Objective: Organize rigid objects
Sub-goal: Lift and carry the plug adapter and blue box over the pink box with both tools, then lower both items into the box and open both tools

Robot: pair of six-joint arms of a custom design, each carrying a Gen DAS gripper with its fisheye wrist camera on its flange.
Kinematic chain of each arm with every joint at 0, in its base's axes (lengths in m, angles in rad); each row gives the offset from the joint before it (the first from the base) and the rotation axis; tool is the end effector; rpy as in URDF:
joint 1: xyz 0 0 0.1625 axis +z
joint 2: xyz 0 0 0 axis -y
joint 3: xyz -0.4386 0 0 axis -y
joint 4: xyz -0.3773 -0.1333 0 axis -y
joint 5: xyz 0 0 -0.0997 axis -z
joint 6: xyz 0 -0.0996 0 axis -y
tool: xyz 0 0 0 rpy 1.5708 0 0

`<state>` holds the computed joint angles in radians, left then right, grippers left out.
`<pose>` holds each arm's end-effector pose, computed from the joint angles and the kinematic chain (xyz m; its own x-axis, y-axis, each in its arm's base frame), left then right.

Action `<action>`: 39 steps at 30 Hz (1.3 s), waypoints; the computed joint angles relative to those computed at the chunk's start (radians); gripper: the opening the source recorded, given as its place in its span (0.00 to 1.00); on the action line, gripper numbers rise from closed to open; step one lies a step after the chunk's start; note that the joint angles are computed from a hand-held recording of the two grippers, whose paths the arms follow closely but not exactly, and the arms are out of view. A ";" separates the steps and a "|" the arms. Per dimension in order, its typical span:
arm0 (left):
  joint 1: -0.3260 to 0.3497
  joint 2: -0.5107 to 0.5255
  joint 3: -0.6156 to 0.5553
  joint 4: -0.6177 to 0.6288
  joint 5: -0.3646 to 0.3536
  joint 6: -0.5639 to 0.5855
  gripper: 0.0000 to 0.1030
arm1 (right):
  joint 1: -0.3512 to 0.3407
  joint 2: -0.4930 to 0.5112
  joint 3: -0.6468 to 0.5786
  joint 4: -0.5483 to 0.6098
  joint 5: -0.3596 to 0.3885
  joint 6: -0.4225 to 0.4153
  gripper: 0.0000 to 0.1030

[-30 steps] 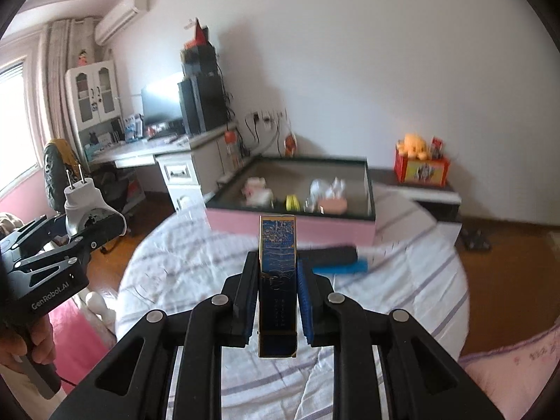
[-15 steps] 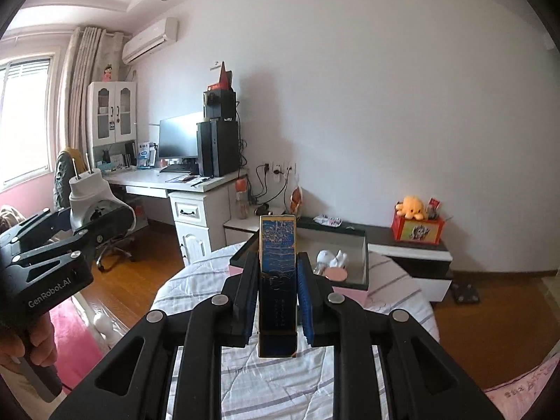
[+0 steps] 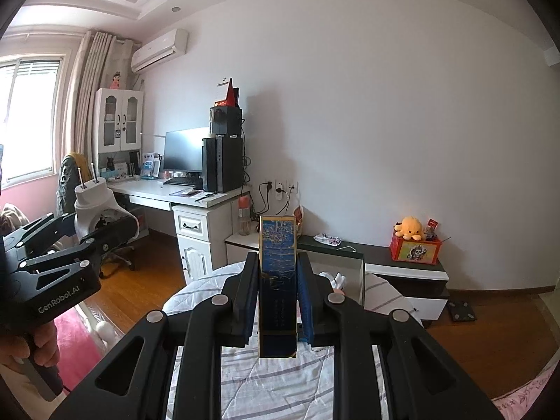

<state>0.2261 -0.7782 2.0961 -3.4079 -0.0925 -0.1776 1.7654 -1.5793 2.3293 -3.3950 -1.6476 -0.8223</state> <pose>-0.4331 -0.3382 0.1466 -0.6438 -0.0548 -0.7632 0.7441 0.1879 -0.6411 0.2020 -0.3752 0.3842 -0.6071 -0.4287 0.6691 -0.7890 0.2253 -0.5716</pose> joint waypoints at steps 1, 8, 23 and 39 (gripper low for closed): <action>0.008 0.011 -0.012 -0.036 -0.004 0.041 0.53 | -0.004 0.005 -0.006 0.002 0.004 0.001 0.20; 0.078 0.072 -0.110 -0.124 -0.028 0.210 0.53 | -0.041 0.048 -0.059 0.034 0.026 -0.005 0.20; 0.369 0.242 -0.526 0.065 -0.272 0.424 0.53 | -0.129 0.309 -0.391 0.174 -0.038 -0.012 0.20; 0.557 0.413 -0.871 0.620 -0.445 0.239 0.53 | -0.190 0.580 -0.684 0.327 -0.226 -0.016 0.20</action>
<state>0.7836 -0.3652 1.2249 -2.7876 -0.5379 0.0618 1.5757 -0.9989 1.6455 -3.0679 -1.8737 -0.8378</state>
